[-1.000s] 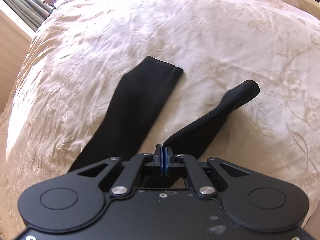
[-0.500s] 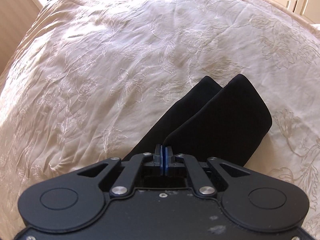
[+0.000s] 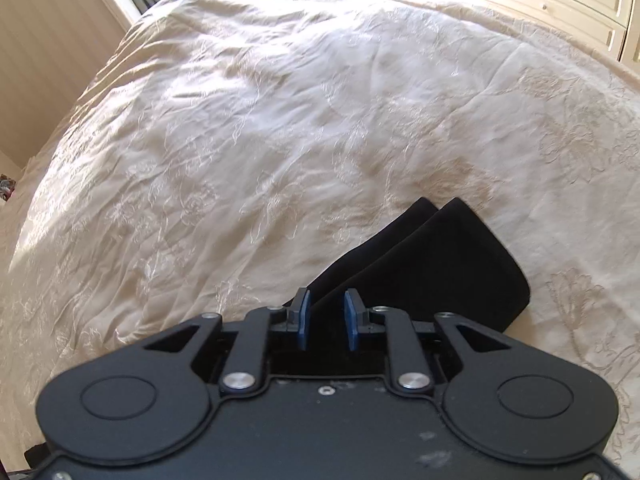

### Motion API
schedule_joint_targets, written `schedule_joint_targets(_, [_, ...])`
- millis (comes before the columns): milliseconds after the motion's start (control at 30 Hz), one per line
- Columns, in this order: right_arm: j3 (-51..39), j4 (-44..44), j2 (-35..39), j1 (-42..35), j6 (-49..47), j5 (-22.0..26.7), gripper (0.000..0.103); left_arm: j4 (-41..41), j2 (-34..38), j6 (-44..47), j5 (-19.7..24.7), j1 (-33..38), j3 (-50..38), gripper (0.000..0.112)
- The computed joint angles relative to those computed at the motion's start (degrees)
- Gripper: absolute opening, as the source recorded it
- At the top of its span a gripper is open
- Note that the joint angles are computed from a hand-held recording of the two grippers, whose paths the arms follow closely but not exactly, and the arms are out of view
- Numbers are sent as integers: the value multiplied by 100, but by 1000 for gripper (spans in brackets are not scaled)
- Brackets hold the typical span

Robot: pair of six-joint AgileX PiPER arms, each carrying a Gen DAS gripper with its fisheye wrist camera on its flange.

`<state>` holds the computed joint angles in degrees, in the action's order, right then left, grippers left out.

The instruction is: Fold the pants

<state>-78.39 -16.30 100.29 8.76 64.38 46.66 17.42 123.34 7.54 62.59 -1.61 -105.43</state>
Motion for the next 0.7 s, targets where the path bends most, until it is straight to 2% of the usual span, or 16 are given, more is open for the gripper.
schedule_joint_targets(67, [121, -343, -198, -31, 147, 198, 25, 1, 12, -29, 15, 7, -30, 9])
schedule_joint_targets(200, [233, -711, -236, -337, -164, 500, 29, -17, 9, -66, 73, 12, -66, 9])
schedule_joint_targets(333, [294, -606, -62, -808, -703, 213, 29, 36, 33, -69, 112, -14, -108, 9])
schedule_joint_targets(500, [195, 416, 259, -1387, -2005, -193, 28, 84, 62, -121, 138, -46, -135, 9])
schedule_joint_targets(533, [206, 597, 262, -1459, -2187, -252, 27, 78, 64, -127, 148, -46, -147, 9])
schedule_joint_targets(567, [227, 760, 233, -1505, -2348, -317, 12, 61, 47, -136, 146, -39, -140, 9])
schedule_joint_targets(633, [227, 1145, 101, -1532, -2773, -354, 10, 15, -26, -177, 174, 0, -115, 9])
schedule_joint_targets(700, [64, 874, 2, -1335, -2533, -242, 10, -117, -92, -204, 289, 71, -220, 9])
